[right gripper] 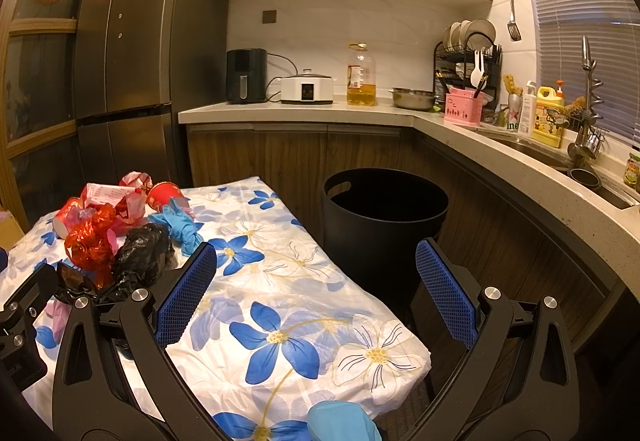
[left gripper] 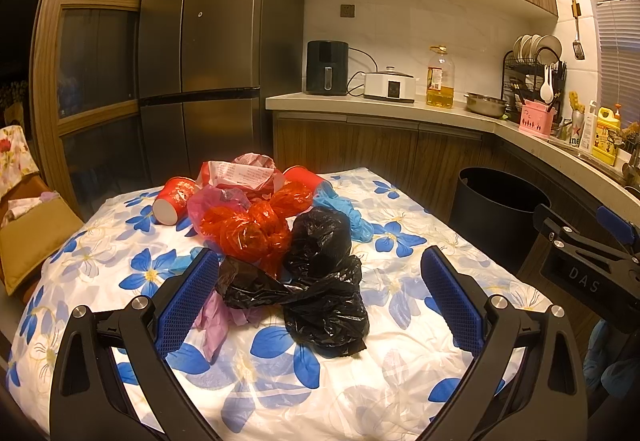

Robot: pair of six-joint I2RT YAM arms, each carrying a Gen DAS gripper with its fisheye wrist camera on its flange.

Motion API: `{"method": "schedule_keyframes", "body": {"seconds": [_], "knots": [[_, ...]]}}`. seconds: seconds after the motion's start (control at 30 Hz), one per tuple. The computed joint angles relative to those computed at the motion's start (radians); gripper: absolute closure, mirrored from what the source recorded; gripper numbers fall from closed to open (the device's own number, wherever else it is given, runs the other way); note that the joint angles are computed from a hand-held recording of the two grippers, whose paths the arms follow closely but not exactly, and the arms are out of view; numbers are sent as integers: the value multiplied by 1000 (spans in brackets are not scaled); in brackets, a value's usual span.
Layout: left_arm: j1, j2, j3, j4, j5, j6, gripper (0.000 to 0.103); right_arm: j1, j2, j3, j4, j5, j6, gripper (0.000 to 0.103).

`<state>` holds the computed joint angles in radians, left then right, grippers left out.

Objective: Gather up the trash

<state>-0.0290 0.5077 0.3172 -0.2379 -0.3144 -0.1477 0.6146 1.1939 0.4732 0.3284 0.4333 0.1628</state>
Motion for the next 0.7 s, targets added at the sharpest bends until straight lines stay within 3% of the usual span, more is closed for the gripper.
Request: {"method": "schedule_keyframes", "body": {"seconds": [0.7], "knots": [[4, -1, -1, 1, 4, -1, 6, 6, -13, -1, -14, 5, 0, 5]]}}
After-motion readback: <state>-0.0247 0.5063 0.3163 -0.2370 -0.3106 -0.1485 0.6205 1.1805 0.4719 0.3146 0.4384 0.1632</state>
